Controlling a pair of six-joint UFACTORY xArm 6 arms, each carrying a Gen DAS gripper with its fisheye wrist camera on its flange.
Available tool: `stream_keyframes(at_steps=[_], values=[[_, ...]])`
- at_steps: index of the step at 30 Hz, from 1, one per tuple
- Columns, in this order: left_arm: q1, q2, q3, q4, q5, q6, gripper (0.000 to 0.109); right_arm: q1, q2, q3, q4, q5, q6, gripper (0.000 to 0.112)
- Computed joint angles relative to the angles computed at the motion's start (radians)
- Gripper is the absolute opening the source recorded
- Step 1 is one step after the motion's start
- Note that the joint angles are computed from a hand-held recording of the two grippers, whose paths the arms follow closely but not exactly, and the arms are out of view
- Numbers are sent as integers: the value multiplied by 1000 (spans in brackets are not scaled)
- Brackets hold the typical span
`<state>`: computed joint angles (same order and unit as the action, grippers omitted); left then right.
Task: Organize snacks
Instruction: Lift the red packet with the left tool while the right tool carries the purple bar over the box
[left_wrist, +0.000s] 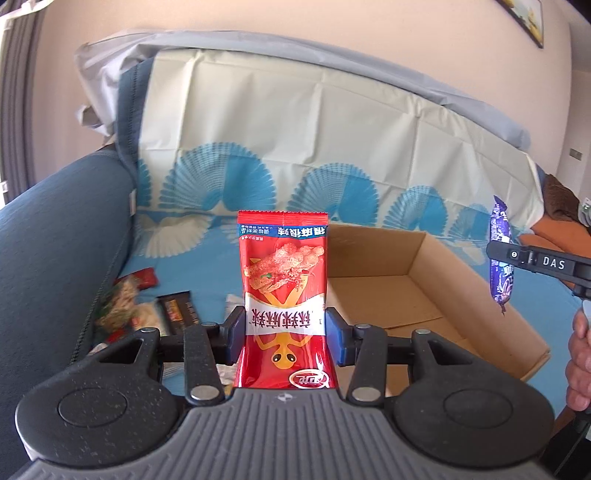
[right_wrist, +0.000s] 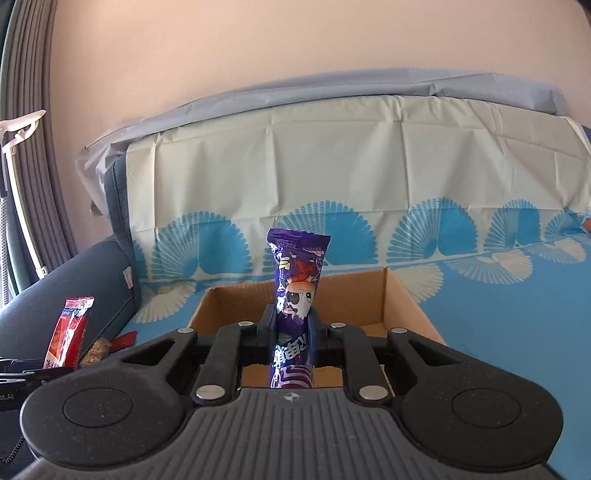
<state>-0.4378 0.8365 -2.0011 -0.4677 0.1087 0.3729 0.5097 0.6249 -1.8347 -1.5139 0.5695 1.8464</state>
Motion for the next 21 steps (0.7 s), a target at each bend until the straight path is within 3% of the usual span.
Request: stream_keyframes(at_steps=[3, 6, 11, 18, 21], values=[[-21, 37, -62, -25, 19, 20, 49, -1, -31, 48, -15, 24, 2, 17], [-37, 98, -160, 29, 61, -26, 49, -11, -44, 77, 13, 33, -17, 17], [-62, 260, -425, 105, 158, -54, 49, -25, -66, 119, 45, 36, 0, 17], [-84, 351, -574, 6, 215, 33, 49, -33, -64, 125, 68, 33, -17, 17], [-89, 394, -647, 22, 253, 13, 49, -31, -67, 130, 69, 41, -31, 17]])
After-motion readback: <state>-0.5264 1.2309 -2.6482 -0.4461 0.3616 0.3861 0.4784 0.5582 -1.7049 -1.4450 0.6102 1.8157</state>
